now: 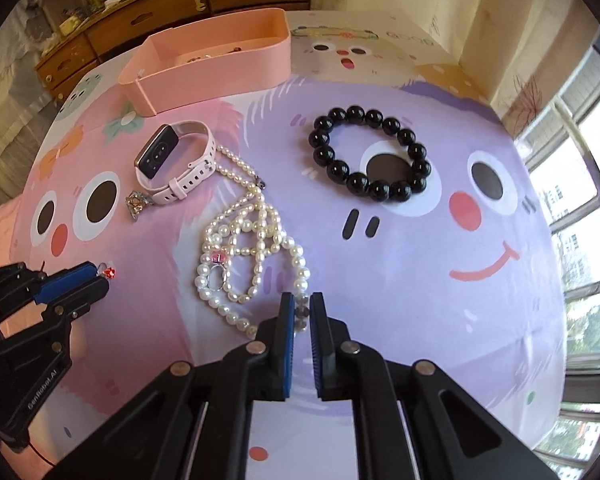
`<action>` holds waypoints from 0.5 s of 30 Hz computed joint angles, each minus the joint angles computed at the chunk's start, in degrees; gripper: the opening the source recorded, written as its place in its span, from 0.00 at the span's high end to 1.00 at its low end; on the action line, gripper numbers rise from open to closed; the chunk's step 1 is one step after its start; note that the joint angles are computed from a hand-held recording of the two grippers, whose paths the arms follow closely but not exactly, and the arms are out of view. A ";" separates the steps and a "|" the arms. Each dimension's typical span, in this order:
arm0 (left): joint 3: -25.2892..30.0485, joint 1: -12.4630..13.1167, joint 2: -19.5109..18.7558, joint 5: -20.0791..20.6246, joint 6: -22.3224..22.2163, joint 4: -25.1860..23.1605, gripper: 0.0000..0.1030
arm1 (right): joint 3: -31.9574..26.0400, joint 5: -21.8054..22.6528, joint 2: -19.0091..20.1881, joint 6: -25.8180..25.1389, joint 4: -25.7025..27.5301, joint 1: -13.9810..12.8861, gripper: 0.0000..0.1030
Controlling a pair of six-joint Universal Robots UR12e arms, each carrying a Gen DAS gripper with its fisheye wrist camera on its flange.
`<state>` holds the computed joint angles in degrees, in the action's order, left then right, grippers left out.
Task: Organize jewelry
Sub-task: 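Grasp the red-stone ring with the left tool while the right tool grasps the pearl necklace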
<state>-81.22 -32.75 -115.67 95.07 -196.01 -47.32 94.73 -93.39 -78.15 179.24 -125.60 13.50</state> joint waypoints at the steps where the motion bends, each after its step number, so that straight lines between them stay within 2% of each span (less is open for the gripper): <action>1: -0.03 0.02 0.02 -0.08 -0.16 0.04 0.90 | 0.01 -0.36 -0.08 -1.20 -0.33 0.10 0.93; 8: 0.11 0.22 -0.04 -0.84 -2.60 0.01 0.91 | 0.45 -1.64 -0.71 -6.32 -3.87 0.34 0.93; 9: 0.12 0.27 -0.05 -1.23 -2.84 0.13 0.93 | 0.50 -1.62 -0.80 -6.79 -4.31 0.36 0.93; 10: 0.15 0.30 -0.07 -1.43 -3.03 0.21 0.99 | 0.49 -1.73 -0.84 -7.45 -4.62 0.42 0.93; 15: 0.88 0.02 -0.47 -1.12 -3.91 0.48 0.99 | 0.73 -1.23 -1.23 -10.94 -5.86 0.28 0.93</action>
<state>-80.34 -32.73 -116.14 93.95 -199.92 -46.85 95.46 -94.62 -79.38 168.31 -131.46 13.78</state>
